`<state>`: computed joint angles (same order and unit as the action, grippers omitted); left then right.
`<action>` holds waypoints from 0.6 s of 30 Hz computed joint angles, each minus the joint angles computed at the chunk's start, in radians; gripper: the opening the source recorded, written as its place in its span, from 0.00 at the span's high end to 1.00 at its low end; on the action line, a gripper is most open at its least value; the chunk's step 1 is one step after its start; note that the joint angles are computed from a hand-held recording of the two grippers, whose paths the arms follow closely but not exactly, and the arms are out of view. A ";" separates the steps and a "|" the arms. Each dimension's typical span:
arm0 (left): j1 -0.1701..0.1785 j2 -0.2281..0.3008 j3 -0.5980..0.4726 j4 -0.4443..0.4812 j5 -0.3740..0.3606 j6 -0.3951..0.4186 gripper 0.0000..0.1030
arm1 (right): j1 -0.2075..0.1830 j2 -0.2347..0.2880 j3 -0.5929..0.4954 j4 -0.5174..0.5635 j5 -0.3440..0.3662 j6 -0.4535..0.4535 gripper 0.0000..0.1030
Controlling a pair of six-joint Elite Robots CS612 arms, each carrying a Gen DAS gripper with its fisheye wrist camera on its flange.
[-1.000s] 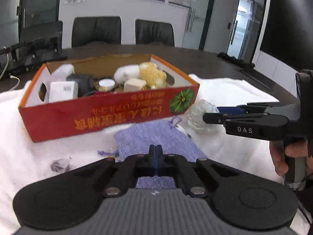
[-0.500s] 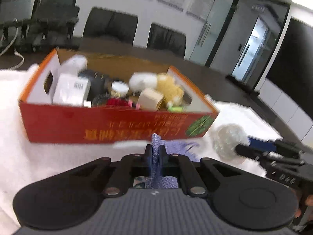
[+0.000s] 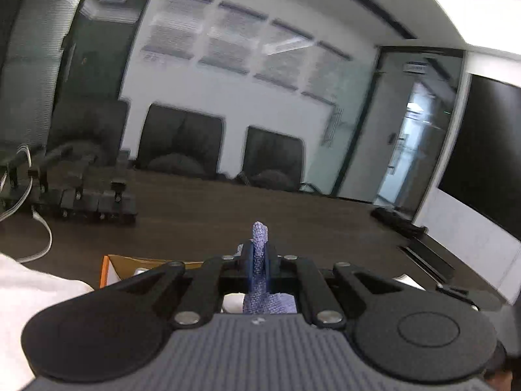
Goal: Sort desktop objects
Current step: 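Carry the pouch and bag into the box and open both tools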
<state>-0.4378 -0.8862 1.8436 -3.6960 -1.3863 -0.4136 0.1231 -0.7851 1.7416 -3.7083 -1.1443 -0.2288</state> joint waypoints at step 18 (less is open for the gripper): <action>0.042 0.180 -0.265 0.329 0.248 0.117 0.23 | 0.091 0.219 -0.477 0.631 -0.112 -0.087 0.67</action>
